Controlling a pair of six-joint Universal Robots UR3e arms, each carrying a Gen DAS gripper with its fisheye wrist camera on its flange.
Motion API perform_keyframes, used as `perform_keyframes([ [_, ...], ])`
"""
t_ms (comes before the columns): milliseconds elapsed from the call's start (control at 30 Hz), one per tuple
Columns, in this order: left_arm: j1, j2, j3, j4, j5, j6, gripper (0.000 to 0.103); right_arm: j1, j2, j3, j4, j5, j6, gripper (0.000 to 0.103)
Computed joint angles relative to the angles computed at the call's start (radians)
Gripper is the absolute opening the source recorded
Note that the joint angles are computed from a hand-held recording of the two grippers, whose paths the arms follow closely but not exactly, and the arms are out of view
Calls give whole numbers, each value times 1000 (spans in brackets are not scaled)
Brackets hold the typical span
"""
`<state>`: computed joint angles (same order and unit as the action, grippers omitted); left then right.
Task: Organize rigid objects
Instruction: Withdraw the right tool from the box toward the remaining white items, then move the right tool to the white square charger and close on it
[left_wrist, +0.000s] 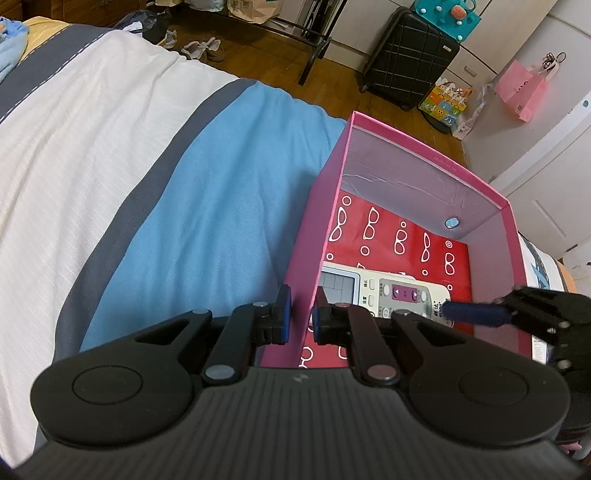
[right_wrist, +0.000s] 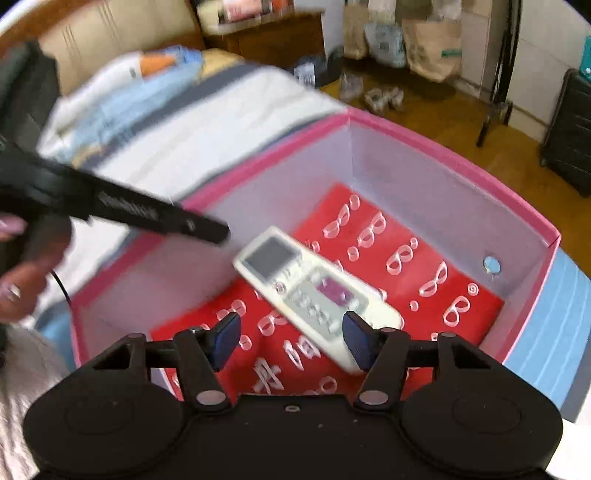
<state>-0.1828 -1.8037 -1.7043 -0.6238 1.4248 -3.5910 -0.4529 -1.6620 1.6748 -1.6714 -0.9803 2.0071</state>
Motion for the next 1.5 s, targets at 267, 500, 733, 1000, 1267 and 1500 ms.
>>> perform_keyframes([
  [267, -6, -9, 27, -30, 9, 3, 10, -347, -161, -128, 503, 154, -312, 65],
  [500, -4, -11, 42, -53, 5, -16, 10, -631, -102, -337, 856, 97, -549, 66],
  [733, -18, -14, 66, -86, 24, 15, 10, -747, -242, -110, 789, -7, -982, 66],
  [1000, -47, -31, 113, -134, 67, 70, 10, -581, -383, 278, 324, -24, -1096, 67],
  [1267, -84, -60, 183, -208, 115, 128, 11, -437, -313, 477, -124, -21, -939, 67],
  [1500, -88, -66, 192, -220, 125, 137, 11, -388, -235, 428, -140, -34, -736, 65],
])
